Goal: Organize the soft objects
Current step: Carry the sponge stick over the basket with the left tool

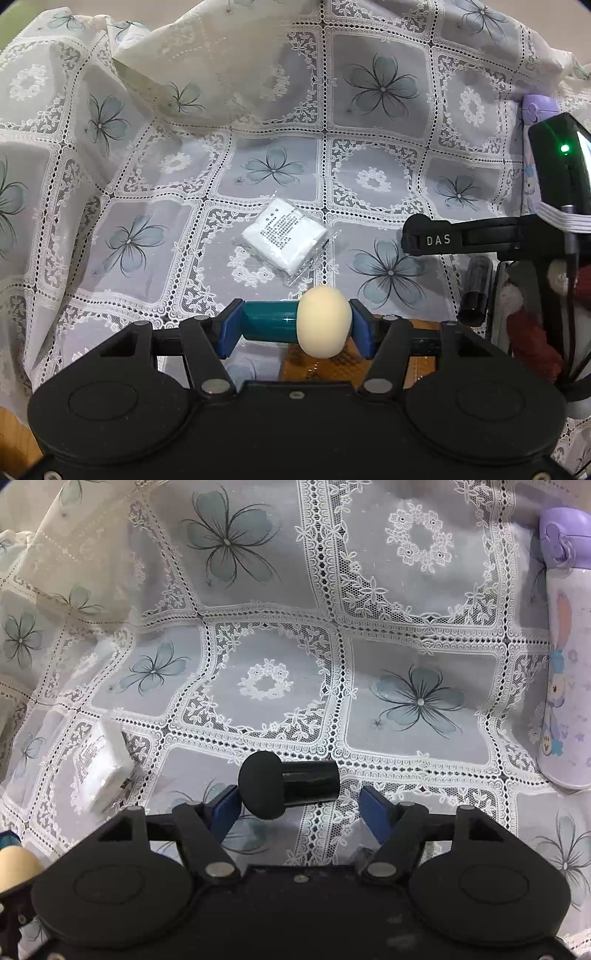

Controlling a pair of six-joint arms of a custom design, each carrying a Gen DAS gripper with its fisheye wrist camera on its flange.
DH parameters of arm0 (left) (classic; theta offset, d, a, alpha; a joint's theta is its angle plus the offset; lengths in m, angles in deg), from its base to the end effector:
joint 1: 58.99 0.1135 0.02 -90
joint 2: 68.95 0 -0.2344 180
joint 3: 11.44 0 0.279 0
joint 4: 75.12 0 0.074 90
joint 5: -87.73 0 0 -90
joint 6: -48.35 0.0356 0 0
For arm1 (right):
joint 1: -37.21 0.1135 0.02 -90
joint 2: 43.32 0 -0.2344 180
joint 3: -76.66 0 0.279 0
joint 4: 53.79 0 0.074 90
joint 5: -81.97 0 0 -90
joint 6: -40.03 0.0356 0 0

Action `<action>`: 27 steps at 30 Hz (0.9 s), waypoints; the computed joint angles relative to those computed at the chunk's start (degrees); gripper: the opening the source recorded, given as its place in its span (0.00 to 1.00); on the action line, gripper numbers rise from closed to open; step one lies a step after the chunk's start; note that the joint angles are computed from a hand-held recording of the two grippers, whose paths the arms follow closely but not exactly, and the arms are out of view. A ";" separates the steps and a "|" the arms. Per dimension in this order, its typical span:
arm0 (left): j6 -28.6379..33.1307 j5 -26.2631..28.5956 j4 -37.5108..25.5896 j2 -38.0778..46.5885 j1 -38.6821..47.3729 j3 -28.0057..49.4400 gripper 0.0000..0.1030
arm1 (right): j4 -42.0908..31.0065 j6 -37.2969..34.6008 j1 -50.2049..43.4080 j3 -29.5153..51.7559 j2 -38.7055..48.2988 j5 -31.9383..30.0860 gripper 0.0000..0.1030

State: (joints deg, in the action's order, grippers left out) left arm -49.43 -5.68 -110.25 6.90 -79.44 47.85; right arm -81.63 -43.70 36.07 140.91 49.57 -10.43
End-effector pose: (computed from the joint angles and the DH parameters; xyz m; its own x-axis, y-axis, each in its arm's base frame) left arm 0.2800 -0.1021 0.1753 -0.7710 0.1433 -0.6205 0.2118 0.9766 -0.0377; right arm 0.3372 -0.0052 0.1225 -0.8289 0.1256 -0.5451 0.0878 0.9916 0.0950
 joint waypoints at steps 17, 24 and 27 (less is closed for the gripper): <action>-1.11 -0.97 -1.06 -1.47 -2.18 0.57 0.55 | -2.46 -0.22 -0.53 -5.76 -12.39 -2.32 0.53; -1.87 -1.85 -3.44 -6.80 -5.60 -1.33 0.55 | -9.19 -0.46 -3.90 -11.37 -26.61 -3.63 0.53; -2.40 -2.35 -5.68 -10.83 -7.32 -2.71 0.55 | -14.12 -1.03 -6.35 -13.79 -34.16 -4.85 0.53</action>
State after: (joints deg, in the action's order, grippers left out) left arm -51.83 -8.03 -115.94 -3.94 -86.76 45.14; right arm -95.75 -44.74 29.72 127.13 15.41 -15.29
